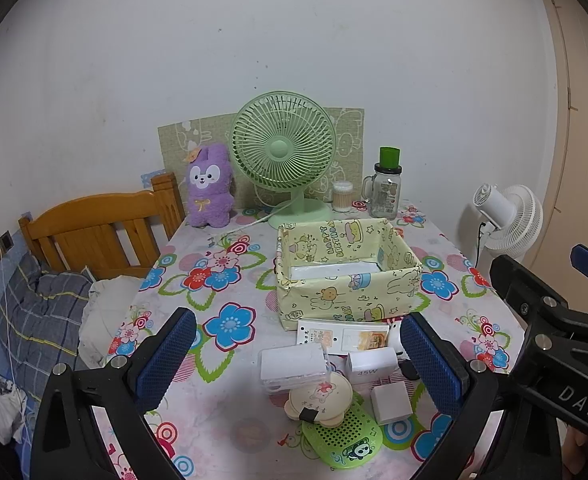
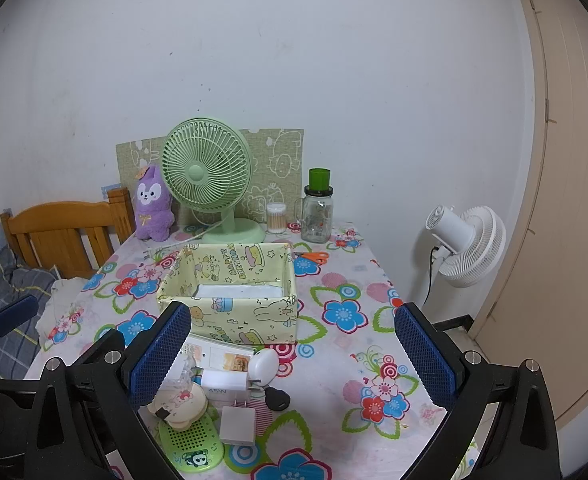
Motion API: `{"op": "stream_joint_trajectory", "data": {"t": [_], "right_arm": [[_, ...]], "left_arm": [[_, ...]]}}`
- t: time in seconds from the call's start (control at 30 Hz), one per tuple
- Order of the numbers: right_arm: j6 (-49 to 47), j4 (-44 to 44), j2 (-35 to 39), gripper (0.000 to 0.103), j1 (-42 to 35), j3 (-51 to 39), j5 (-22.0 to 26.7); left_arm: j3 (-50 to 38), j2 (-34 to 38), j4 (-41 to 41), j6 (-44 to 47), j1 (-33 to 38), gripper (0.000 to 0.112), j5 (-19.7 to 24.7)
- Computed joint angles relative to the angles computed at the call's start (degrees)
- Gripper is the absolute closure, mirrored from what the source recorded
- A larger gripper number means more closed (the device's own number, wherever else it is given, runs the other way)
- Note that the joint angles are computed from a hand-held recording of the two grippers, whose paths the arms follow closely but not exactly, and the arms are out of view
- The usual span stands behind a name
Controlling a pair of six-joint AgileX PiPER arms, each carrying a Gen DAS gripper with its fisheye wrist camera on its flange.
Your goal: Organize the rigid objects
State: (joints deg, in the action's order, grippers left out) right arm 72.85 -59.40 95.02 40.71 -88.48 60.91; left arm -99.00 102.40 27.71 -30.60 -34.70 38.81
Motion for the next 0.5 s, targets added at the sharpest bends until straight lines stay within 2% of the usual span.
{"op": "stream_joint_trajectory", "data": {"t": [0.5], "right_arm": [[0.0, 0.0, -0.2, 0.000, 0.0, 0.2, -0.2]], "left_arm": [[0.2, -0.1, 0.0, 0.0, 0.1, 0.009, -0.2]]}}
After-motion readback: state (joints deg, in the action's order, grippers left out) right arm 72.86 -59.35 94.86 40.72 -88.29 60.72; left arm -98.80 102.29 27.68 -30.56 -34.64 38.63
